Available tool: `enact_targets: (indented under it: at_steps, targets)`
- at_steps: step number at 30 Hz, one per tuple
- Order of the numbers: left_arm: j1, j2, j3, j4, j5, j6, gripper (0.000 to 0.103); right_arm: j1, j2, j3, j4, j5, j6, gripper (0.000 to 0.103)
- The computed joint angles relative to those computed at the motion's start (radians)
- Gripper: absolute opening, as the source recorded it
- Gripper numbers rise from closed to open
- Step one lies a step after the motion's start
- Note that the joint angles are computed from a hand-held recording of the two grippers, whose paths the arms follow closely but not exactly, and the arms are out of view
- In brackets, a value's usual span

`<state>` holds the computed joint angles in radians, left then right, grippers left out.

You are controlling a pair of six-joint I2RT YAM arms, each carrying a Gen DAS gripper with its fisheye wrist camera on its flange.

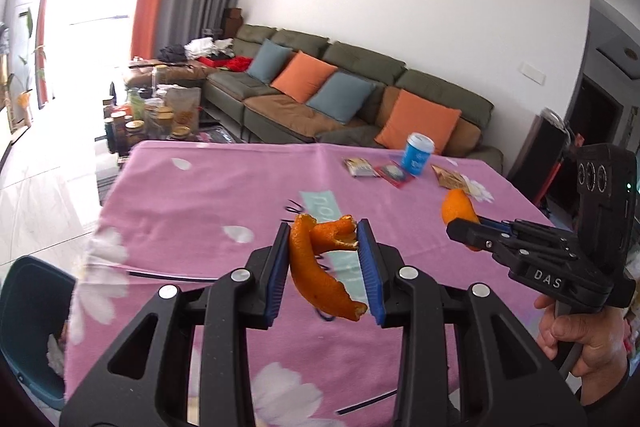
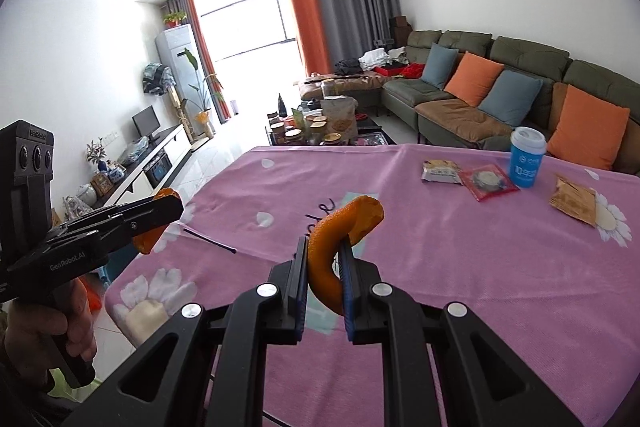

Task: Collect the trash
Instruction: 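Carry both orange peels to the teal bin and open both tools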

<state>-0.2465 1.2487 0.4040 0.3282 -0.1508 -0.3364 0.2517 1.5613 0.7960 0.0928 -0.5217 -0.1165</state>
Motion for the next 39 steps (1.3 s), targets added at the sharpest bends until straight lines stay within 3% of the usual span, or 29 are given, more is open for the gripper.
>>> enact_targets:
  at_steps: [6, 11, 19, 25, 30, 33, 39]
  targets:
    - [0.171, -0.288, -0.093, -0.165, 0.027, 0.032, 0.033, 0.146, 0.022, 0.048, 0.006, 0.018, 0.021, 0.013]
    - [0.413, -0.483, -0.133, -0.322, 0.122, 0.101, 0.033, 0.271, 0.059, 0.106, 0.005, 0.038, 0.040, 0.013]
    - [0.966, -0.646, -0.169, -0.492, 0.439, 0.303, 0.033, 0.433, 0.156, 0.241, -0.036, 0.048, 0.045, 0.013]
    - [1.372, -0.523, -0.170, -0.489, 0.689, 0.521, 0.033, 0.540, 0.222, 0.349, -0.083, 0.072, 0.034, 0.013]
    - [1.613, -0.342, -0.157, -0.436, 0.804, 0.695, 0.033, 0.610, 0.313, 0.475, -0.148, 0.082, 0.012, 0.013]
    - [1.709, -0.217, -0.141, -0.394, 0.836, 0.775, 0.033, 0.646, 0.380, 0.570, -0.204, 0.091, -0.008, 0.013]
    - [1.767, -0.001, -0.102, -0.298, 0.833, 0.829, 0.034, 0.714, 0.505, 0.745, -0.310, 0.107, -0.035, 0.013]
